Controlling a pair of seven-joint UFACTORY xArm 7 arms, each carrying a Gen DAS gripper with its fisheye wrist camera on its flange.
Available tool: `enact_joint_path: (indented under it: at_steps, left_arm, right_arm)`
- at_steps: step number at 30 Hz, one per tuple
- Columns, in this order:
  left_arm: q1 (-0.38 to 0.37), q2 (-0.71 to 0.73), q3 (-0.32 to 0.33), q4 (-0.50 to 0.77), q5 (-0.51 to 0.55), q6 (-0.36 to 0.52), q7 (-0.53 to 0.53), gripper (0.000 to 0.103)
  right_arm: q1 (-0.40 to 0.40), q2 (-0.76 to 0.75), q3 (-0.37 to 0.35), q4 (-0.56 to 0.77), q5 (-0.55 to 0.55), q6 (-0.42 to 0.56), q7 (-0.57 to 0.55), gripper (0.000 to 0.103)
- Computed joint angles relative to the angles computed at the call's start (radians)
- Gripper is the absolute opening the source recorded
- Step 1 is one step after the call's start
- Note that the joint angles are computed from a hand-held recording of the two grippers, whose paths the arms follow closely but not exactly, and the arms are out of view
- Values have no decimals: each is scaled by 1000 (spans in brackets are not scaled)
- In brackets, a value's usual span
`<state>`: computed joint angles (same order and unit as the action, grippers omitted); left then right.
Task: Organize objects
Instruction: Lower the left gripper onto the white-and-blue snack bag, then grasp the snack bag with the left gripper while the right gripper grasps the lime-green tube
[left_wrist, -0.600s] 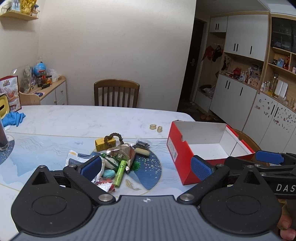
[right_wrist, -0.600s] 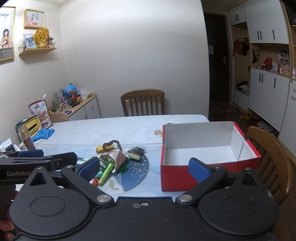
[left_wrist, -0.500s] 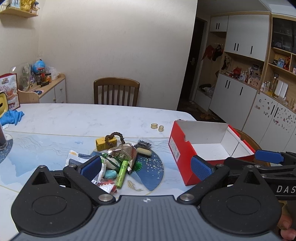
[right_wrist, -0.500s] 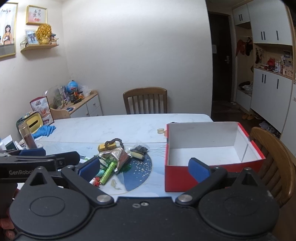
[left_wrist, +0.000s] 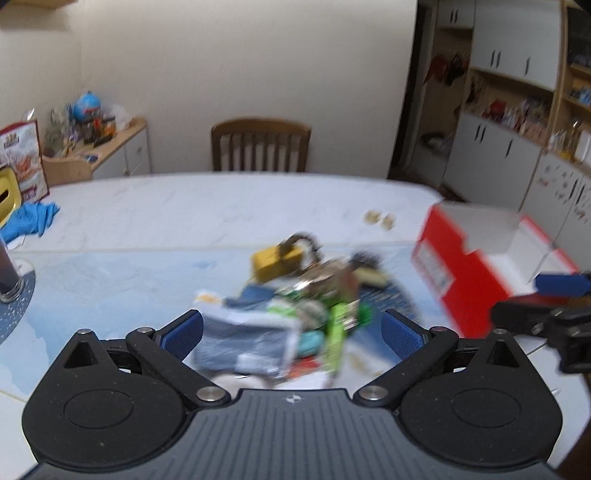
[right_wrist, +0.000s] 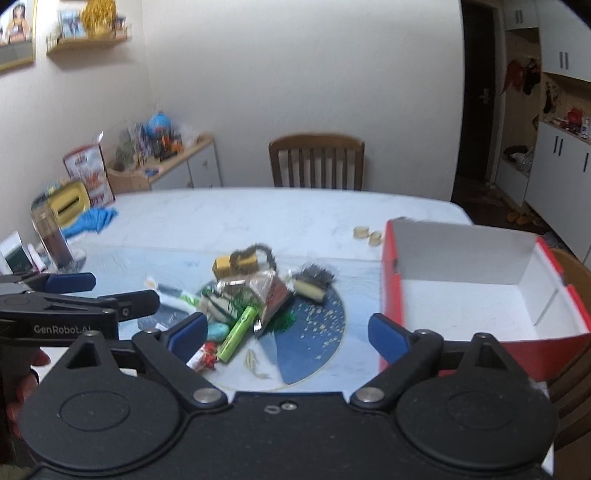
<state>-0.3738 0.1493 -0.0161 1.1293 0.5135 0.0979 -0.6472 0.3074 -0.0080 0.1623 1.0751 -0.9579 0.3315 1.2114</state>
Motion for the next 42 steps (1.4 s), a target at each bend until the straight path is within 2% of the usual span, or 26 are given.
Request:
enact_joint_path:
  at_steps: [2,3,5,7,11,19,20,21,25,27,33,39,42]
  left_arm:
    - [51,47,-38,30,-90,8,107,103]
    - [50,69,-28,49,-100,15,122,103]
    - [92,115,-58,87,-174,9,223,103]
    - [108,160,-62,131,-222,20,293,103]
    - [292,247,-253,218,-459,93,568,103]
    - [438,369,-401,338,-741,210,838,103]
    - [447,378,-413,347,-771,221,864,103]
    - [453,388,-421,358,-796,235,887,103]
    - [471,412,-443,387,-890,286,979,102]
    - [463,415,-434,394,-921,302,1009,102]
    - [447,418,-404,411,-1030,342,1096,90]
    - [430,408,-364,425,-1143,391,1163,57]
    - [412,394,-336,425,-1186,407,1186,41]
  right_arm:
    - [7,56,-1,45,-15,21,-11,90]
    - [14,83,-9,65,-10,25,-25,88]
    - [31,137,-24,112,49,41,-80,86]
    - [46,186,-44,152,85,33,-118,84]
    - [69,269,-67,223,205,51,-213,79]
    - [102,418,-82,368,423,94,-398,71]
    - [103,437,-80,388,454,99,-425,67]
    - [100,456,-74,409,489,104,-456,63]
    - [127,524,-89,487,570,141,-530,56]
    - [134,547,-95,514,612,149,-566,53]
    - [154,587,-117,560,689,172,-602,43]
    - [138,597,-103,569,766,156,-626,29]
    - [154,596,-120,575,766,165,-610,22]
